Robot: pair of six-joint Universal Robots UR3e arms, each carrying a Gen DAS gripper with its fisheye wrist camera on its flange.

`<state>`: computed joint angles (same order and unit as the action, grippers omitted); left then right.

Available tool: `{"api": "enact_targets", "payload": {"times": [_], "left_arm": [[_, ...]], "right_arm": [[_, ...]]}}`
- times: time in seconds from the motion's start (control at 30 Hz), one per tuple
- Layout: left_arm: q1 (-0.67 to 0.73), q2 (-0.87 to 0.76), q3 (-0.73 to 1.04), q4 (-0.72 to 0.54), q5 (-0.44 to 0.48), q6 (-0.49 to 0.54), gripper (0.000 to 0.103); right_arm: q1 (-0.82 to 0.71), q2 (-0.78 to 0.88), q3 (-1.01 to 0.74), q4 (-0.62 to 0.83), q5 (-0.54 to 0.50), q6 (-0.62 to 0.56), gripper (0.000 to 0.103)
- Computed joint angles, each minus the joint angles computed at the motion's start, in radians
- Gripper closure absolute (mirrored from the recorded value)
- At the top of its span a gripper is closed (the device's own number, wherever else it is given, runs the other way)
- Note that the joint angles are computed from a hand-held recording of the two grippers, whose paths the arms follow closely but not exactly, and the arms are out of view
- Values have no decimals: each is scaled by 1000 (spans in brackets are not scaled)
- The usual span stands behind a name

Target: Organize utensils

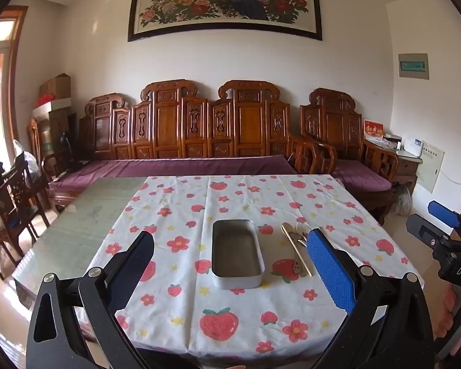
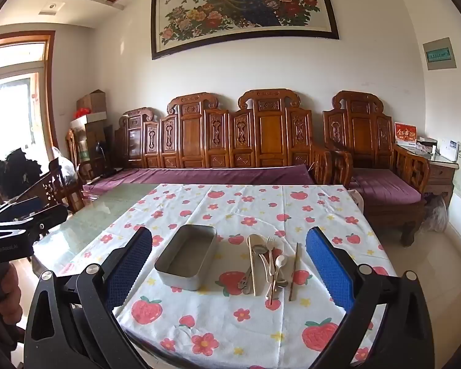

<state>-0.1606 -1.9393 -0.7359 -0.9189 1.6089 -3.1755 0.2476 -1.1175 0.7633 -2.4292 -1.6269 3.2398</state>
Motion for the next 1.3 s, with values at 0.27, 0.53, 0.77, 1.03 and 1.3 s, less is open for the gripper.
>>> {"api": "enact_targets", "payload": {"times": [0.27, 0.53, 0.77, 1.03, 1.3], "left_arm": [[-6, 4, -13, 20, 16, 2, 6], [16, 13, 16, -19, -6, 9, 6], [1, -7, 49, -32, 10, 9, 6], [2, -4, 48, -31, 9, 9, 6], [-3, -6, 42, -23, 15, 10, 6]], "right_arm": [[-5, -4, 3, 5, 8, 10, 3], [-5, -7, 5, 4, 8, 10, 3], [-6, -9, 7, 3, 10, 12, 2], [-6, -11, 14, -3, 10, 13, 3], [-7, -14, 22, -8, 11, 13, 3]]}}
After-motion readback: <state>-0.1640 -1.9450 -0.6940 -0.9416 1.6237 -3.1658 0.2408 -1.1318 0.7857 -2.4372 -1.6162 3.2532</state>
